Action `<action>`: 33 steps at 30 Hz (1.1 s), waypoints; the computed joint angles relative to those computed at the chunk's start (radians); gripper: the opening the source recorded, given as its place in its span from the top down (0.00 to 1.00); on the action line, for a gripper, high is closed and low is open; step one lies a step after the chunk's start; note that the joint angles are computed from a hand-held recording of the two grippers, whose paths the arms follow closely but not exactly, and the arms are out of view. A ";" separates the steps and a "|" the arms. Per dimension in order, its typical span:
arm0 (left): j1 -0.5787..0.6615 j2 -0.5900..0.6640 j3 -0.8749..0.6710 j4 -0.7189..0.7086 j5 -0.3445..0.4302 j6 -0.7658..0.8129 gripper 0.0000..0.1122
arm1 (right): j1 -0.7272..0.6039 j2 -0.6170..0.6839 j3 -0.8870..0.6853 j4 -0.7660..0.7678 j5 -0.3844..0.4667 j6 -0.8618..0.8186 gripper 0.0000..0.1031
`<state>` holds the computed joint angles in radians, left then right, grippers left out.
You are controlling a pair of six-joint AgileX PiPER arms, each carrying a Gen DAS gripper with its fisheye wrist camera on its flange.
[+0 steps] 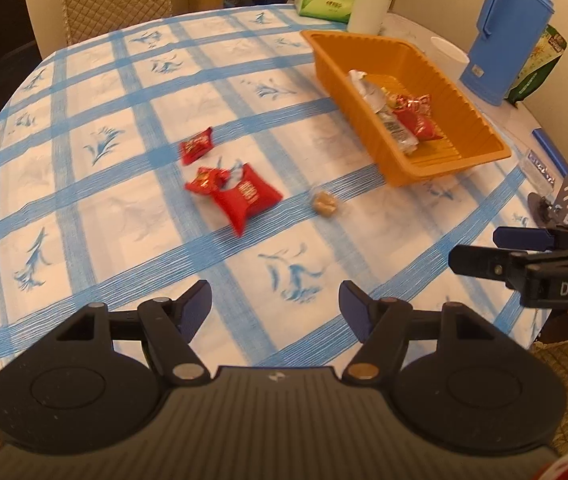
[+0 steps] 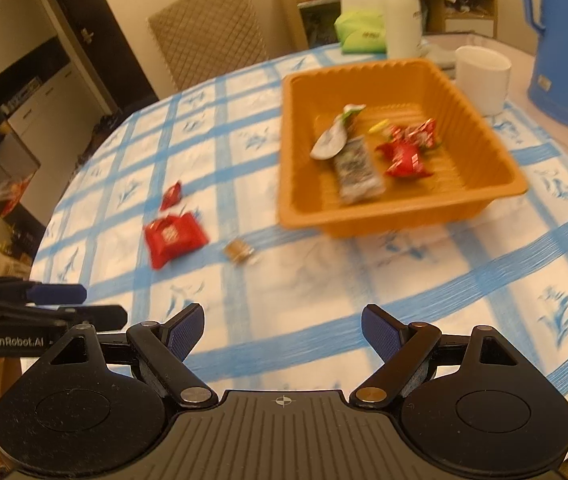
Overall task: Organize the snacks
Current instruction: 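Move both open grippers back toward the remaining red snacks, then close the right gripper on the square red packet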
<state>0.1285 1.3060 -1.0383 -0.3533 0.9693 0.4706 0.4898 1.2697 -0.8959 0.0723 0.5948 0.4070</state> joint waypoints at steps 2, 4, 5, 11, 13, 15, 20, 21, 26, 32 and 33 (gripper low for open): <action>0.031 0.002 0.008 -0.005 0.000 0.034 0.40 | 0.045 0.018 -0.004 -0.041 -0.003 0.064 0.17; 0.062 0.007 0.013 -0.020 0.006 0.073 0.40 | 0.084 0.039 -0.012 -0.074 -0.007 0.118 0.17; 0.077 0.012 0.016 -0.024 0.007 0.090 0.40 | 0.101 0.049 -0.015 -0.089 -0.010 0.143 0.17; 0.166 0.029 0.025 -0.046 0.020 0.180 0.40 | 0.190 0.123 -0.048 -0.162 -0.020 0.271 0.17; 0.205 0.040 0.023 -0.055 0.026 0.213 0.40 | 0.211 0.148 -0.065 -0.176 -0.021 0.297 0.17; 0.239 0.050 0.021 -0.061 0.031 0.240 0.40 | 0.234 0.176 -0.086 -0.192 -0.018 0.322 0.17; 0.322 0.084 0.006 -0.074 0.038 0.300 0.40 | 0.267 0.248 -0.147 -0.219 -0.018 0.350 0.17; 0.333 0.090 0.002 -0.075 0.038 0.307 0.40 | 0.272 0.263 -0.162 -0.225 -0.017 0.354 0.17; 0.381 0.131 -0.028 -0.083 0.029 0.334 0.40 | 0.282 0.339 -0.248 -0.260 -0.010 0.378 0.17; 0.406 0.184 -0.080 -0.083 0.005 0.340 0.40 | 0.269 0.416 -0.340 -0.282 -0.017 0.407 0.17; 0.408 0.193 -0.089 -0.084 0.003 0.339 0.40 | 0.265 0.427 -0.355 -0.282 -0.017 0.409 0.17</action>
